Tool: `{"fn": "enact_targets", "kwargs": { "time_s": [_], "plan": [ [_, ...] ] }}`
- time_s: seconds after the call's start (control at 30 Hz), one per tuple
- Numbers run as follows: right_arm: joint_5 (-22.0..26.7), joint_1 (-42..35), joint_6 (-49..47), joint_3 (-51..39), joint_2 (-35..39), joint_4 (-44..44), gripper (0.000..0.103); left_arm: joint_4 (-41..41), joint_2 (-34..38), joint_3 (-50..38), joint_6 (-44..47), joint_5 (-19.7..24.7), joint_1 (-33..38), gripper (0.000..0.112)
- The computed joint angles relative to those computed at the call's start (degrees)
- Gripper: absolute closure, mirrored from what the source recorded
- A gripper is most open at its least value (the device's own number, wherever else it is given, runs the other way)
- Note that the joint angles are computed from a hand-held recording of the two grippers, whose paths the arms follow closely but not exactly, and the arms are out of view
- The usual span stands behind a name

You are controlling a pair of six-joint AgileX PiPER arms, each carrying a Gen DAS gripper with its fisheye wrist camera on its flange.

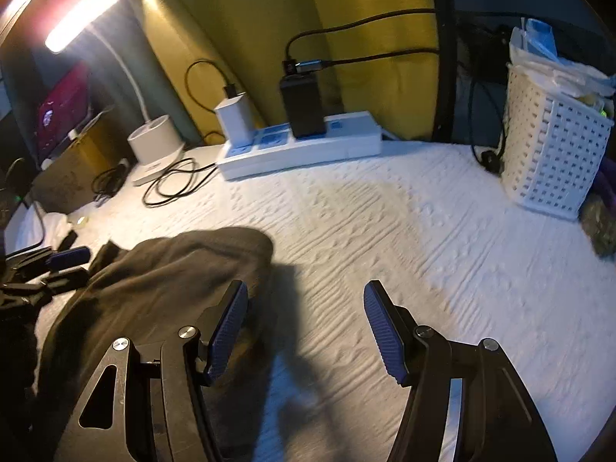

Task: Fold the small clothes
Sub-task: 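Grasp the shirt fold with the left gripper and lift it, then open the left gripper and release the shirt fold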

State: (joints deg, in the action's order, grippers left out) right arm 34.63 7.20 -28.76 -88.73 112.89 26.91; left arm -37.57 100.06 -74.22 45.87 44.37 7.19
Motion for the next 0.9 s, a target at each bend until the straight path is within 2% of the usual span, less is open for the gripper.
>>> {"fn": "enact_targets", "kwargs": {
  "time_s": [0.1, 0.2, 0.27, 0.3, 0.43, 0.53, 0.57, 0.67, 0.77, 0.9],
  "plan": [
    [-2.1, 2.3, 4.3, 1.7, -0.2, -7.5, 0.038, 7.0, 1.0, 1.0, -4.7, -3.4, -2.6, 0.062],
    [-3.8, 3.3, 10.7, 2.7, -0.7, -15.0, 0.038, 8.4, 0.7, 2.9, -4.9, -6.4, -2.5, 0.062],
    [-5.0, 4.1, 17.3, 3.5, -1.2, -23.4, 0.038, 8.8, 0.3, 3.5, -4.9, -7.0, -2.4, 0.062],
    [-4.7, 3.9, 19.1, 3.4, -1.2, -24.8, 0.038, 9.3, -0.1, 3.8, -5.3, -7.2, -2.3, 0.062],
    [-4.7, 2.2, 16.4, 5.1, -3.0, -21.2, 0.038, 7.6, -2.7, 4.5, -5.1, -6.6, -0.2, 0.062],
    [-4.7, 1.2, 12.3, 7.0, -5.1, -16.1, 0.038, 2.9, -4.2, 4.3, -2.8, -3.9, 4.0, 0.061],
    [-4.7, 1.2, 11.6, 7.5, -5.6, -15.2, 0.038, 2.4, -4.3, 4.3, -2.6, -3.5, 4.6, 0.057],
    [-4.6, 1.2, 9.7, 9.0, -7.2, -12.9, 0.038, -0.8, -4.9, 5.1, -0.9, -1.3, 6.6, 0.033],
    [-4.0, 1.5, 8.0, 9.3, -8.1, -11.2, 0.038, -2.4, -4.6, 5.6, -0.8, 0.4, 6.8, 0.031],
    [-3.8, 2.1, 6.0, 9.7, -9.0, -9.6, 0.038, -1.7, -2.9, 6.0, -1.9, -0.7, 4.7, 0.031]
  ]
}}
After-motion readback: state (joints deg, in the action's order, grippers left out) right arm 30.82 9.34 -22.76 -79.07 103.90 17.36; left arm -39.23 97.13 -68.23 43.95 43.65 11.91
